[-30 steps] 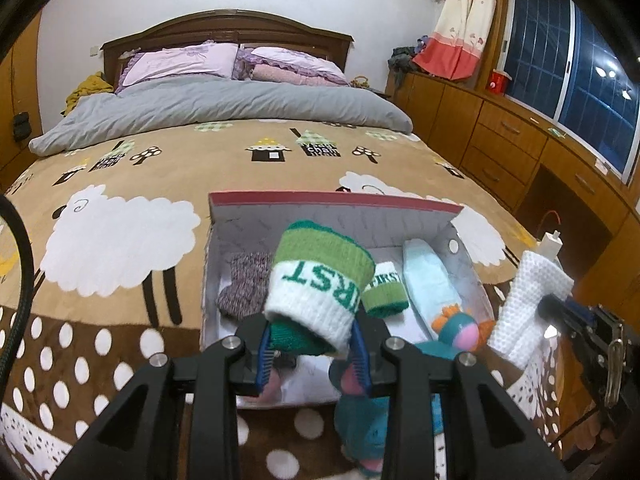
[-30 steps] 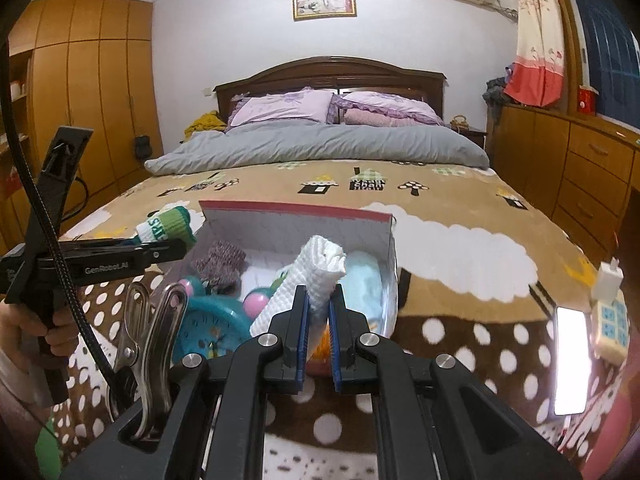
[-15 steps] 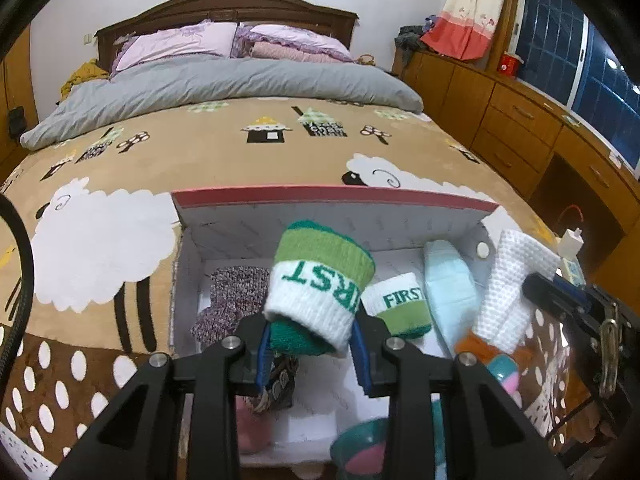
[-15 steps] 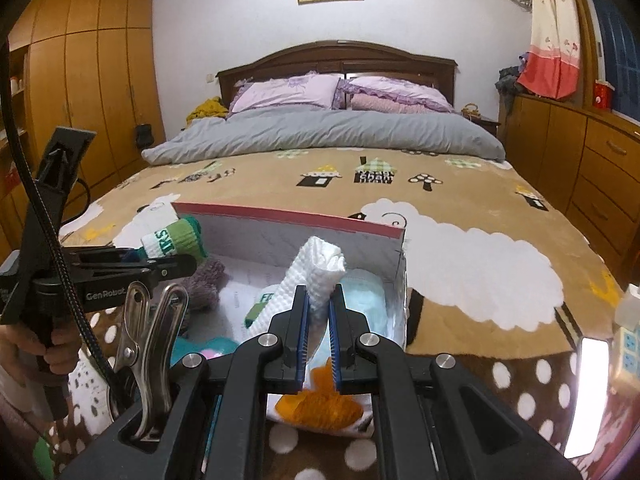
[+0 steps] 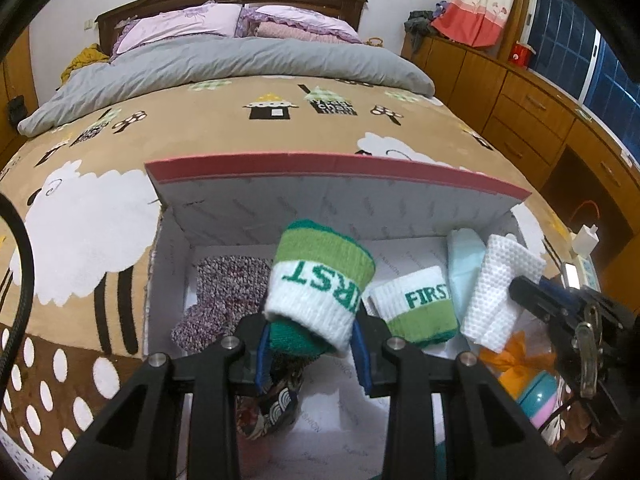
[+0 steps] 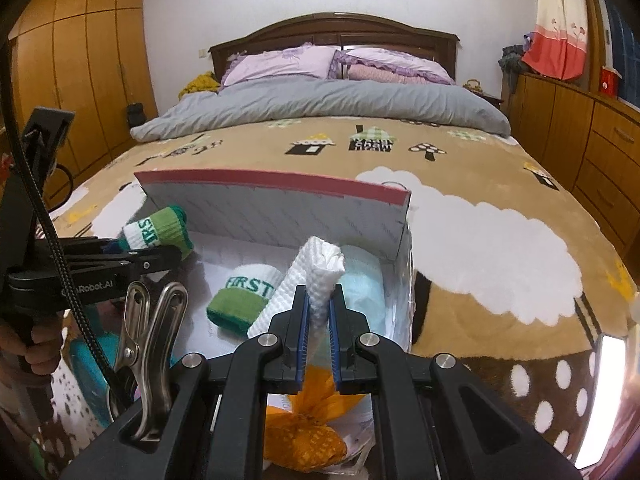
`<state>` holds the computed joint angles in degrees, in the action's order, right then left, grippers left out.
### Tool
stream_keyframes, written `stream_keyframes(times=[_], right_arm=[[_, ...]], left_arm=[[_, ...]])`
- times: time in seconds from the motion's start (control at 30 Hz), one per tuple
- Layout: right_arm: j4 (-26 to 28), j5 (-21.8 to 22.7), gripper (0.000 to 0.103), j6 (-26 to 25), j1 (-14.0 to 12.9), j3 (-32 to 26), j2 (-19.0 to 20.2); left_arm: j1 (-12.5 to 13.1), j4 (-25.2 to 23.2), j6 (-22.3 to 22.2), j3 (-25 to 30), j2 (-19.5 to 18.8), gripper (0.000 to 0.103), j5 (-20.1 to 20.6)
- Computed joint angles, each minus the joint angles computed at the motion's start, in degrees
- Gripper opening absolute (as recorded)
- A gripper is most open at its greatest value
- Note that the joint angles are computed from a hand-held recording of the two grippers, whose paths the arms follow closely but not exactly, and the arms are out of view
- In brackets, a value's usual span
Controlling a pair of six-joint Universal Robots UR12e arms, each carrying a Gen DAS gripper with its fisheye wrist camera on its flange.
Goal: Organize soft objects
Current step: 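Carry the wristband and white cloth over the shoebox with both tools, then open both tools to drop the wristband and cloth into the shoebox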
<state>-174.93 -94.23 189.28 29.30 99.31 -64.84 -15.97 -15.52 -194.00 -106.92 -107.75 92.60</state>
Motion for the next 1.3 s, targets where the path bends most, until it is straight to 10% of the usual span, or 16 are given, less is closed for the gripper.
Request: stream_keyframes(times=[0.3, 0.6, 1.3], right_arm=[[1.09, -0.22, 0.011, 0.25, 0.03, -0.30, 0.20], [0.53, -2.53, 0.034, -0.82, 0.48, -0.30, 0.05], [-3.00, -3.11, 0.045, 1.59, 1.46, 3.15, -3.19]], left_arm=[[-0.31, -0.38, 0.26, 0.17, -0.15, 0.038, 0.81], [-0.69, 0.53, 0.58, -0.31, 0.67, 0.059, 1.33], [-1.59, 3.44, 0.49, -4.37, 5.85, 0.059, 2.71]])
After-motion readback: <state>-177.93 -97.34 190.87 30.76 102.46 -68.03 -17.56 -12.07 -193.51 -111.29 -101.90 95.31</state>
